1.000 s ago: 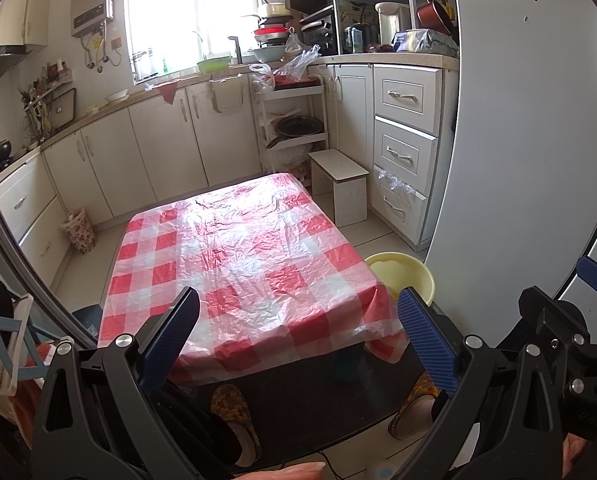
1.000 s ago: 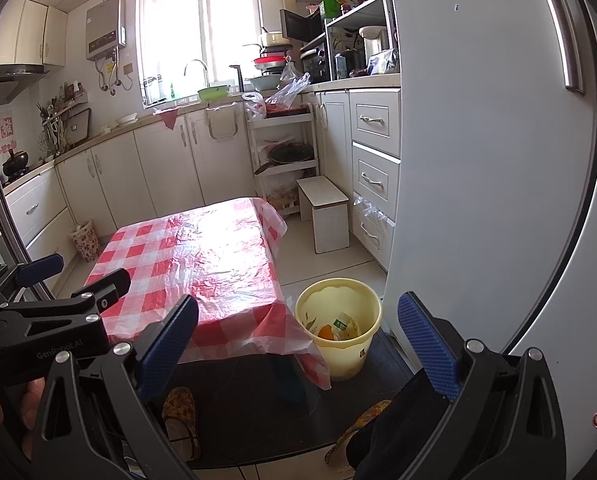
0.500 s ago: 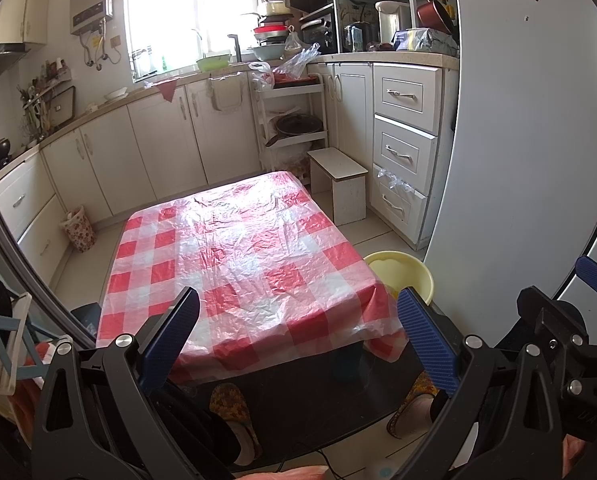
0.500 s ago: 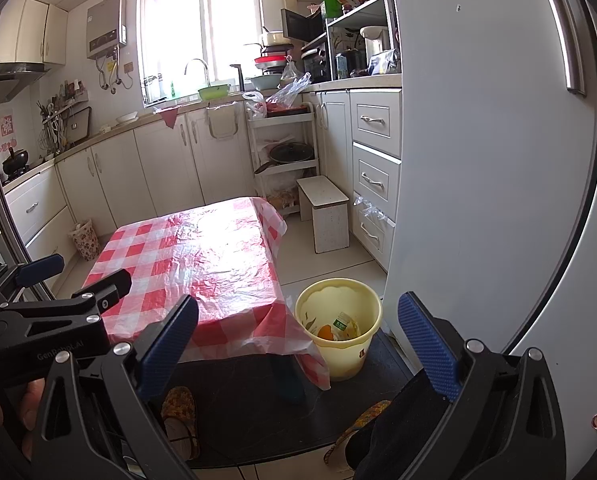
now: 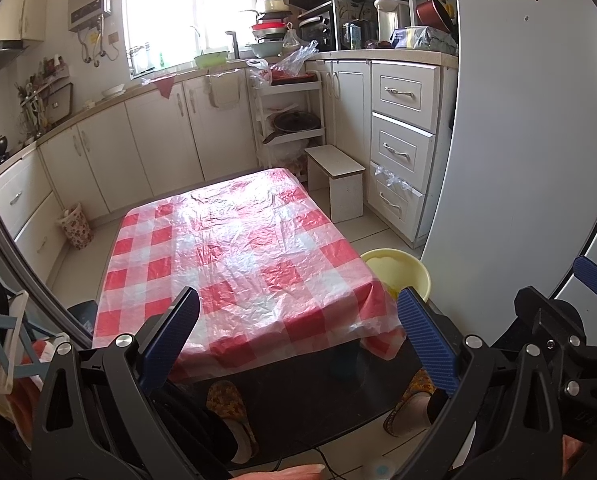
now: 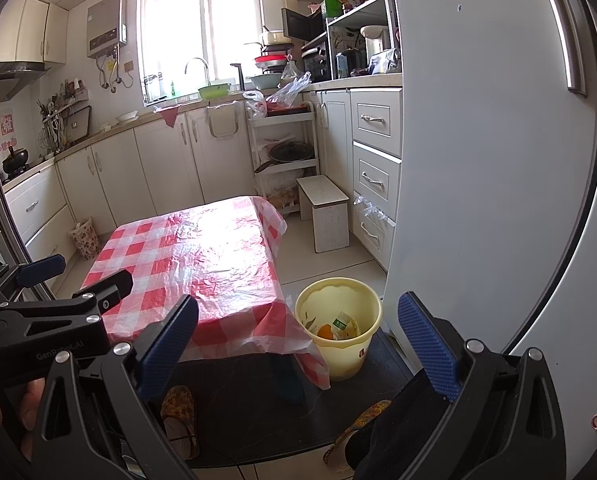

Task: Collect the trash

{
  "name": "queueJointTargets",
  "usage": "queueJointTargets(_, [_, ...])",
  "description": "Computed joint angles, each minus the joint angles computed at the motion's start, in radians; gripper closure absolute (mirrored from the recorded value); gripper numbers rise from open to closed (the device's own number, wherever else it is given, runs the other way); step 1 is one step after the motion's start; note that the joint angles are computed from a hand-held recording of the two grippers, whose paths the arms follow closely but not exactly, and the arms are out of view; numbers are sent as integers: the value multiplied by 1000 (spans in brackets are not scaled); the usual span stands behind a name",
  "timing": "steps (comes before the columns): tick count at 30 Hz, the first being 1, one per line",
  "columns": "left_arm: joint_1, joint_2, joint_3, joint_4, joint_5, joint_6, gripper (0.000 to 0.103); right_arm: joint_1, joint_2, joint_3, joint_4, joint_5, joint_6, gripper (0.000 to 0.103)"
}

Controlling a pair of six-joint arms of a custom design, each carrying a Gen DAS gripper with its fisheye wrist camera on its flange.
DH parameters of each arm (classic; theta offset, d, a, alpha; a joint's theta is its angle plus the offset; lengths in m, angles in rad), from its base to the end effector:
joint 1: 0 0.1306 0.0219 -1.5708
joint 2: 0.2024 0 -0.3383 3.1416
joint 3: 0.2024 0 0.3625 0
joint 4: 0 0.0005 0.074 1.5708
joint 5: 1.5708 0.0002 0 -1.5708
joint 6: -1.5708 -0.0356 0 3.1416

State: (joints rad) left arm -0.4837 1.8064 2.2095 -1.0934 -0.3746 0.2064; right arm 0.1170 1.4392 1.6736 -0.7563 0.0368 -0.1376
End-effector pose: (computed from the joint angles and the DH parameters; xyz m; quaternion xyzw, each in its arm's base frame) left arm 0.5204 -0.2593 0.5108 0.0443 0.8913 0.0169 0.4510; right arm 0.4901 0.0558 0.4974 0.0181 0.8653 0.0478 0.4986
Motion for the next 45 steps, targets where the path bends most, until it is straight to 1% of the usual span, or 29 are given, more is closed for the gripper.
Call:
queueJointTargets(11, [3,-7,-18,6,12,0,8,-4,1,-8,7,-5,3,7])
queueJointTargets(32, [2,-2,-7,0,11,1,8,-6,2,-9,6,-6,4,7])
queueJointTargets(38, [11,-9,-22,2,42,5,8,-9,-3,-23,15,-9,6,7])
queueJointTargets(42, [22,-23,-50,27,95,11,8,-8,1,-27,16,-7,6,7])
queueJointTargets(43, [24,-41,-81,55,110,11,8,-8,2,-29,17,-8,6,7])
queueJointTargets(45, [22,-56,-107,83,99,-1,8,-7,3,-33,19,-8,12,7])
